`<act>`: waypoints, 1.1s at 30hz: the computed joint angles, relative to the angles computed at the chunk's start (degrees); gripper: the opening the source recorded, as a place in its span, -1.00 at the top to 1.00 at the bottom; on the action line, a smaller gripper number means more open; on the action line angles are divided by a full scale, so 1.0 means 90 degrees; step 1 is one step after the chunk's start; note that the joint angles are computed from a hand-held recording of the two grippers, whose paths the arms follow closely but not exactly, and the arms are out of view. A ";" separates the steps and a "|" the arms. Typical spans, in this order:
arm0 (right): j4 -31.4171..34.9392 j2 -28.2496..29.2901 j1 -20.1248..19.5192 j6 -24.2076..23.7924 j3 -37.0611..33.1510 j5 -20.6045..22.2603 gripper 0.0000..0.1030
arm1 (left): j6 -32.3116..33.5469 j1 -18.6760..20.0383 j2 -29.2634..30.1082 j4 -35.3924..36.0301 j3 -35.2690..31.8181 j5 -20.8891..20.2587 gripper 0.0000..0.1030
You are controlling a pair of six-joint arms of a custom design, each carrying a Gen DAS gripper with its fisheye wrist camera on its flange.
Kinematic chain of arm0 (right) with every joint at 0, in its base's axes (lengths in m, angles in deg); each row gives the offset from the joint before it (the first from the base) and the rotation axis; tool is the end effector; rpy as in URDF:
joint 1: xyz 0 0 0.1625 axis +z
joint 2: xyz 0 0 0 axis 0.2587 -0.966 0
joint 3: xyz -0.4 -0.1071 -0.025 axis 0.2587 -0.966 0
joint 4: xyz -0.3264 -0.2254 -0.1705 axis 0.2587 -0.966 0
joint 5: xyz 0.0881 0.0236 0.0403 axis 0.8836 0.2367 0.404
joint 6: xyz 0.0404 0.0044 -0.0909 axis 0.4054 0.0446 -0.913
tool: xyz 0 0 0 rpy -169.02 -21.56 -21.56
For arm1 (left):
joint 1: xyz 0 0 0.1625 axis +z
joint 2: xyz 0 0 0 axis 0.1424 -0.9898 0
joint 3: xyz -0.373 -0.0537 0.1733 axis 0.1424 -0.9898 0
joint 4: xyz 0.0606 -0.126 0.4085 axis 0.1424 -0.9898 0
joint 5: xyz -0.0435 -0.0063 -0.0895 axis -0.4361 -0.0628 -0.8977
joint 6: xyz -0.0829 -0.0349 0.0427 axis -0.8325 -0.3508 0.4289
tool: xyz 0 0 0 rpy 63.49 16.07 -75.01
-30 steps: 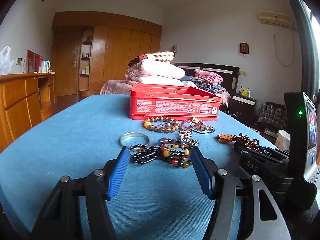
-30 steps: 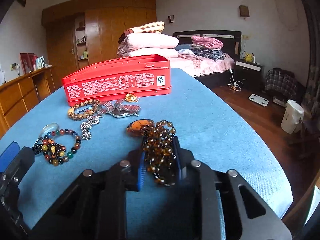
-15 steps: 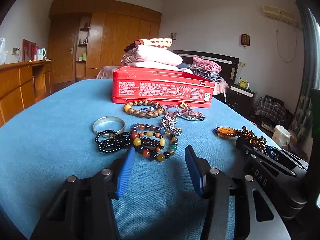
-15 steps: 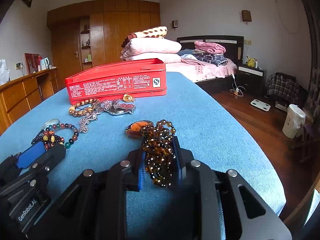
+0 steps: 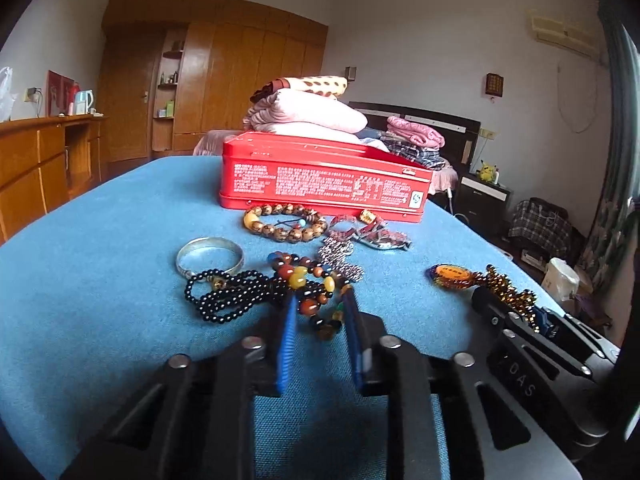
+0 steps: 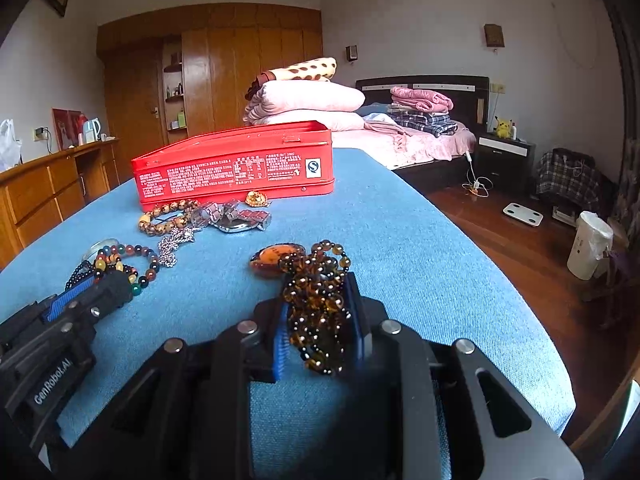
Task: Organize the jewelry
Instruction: 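Grasp the tiger-eye necklace with the right tool while the left tool grasps the multicolor bead bracelet, then carry both items over the red tin and open the right tool to drop the necklace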
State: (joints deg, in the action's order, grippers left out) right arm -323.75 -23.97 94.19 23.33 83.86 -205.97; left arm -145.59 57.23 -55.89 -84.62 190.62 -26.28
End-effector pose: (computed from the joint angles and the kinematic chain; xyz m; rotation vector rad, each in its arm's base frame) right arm 0.2613 -0.4950 -0.0577 0.6807 -2.1702 1.2185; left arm 0.0053 -0.4614 0.1917 0.4021 2.1398 -1.3883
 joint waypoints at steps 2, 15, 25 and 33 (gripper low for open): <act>0.0006 0.0004 0.0002 0.0019 -0.0007 0.0001 0.56 | 0.0117 -0.0046 -0.0025 -0.0060 0.0049 0.0042 0.73; 0.0104 -0.0064 -0.0017 0.0087 0.0034 0.0051 0.52 | -0.0104 0.0013 0.0353 0.0763 -0.0368 0.0495 0.38; 0.0334 -0.0081 -0.0019 0.0189 -0.0031 0.0145 0.16 | -0.0368 0.0128 0.0457 0.0875 -0.0575 0.0629 0.66; 0.0466 -0.0302 -0.0137 0.0186 0.0205 0.0464 0.51 | -0.0387 0.0194 0.0223 0.0742 -0.0422 0.0908 0.85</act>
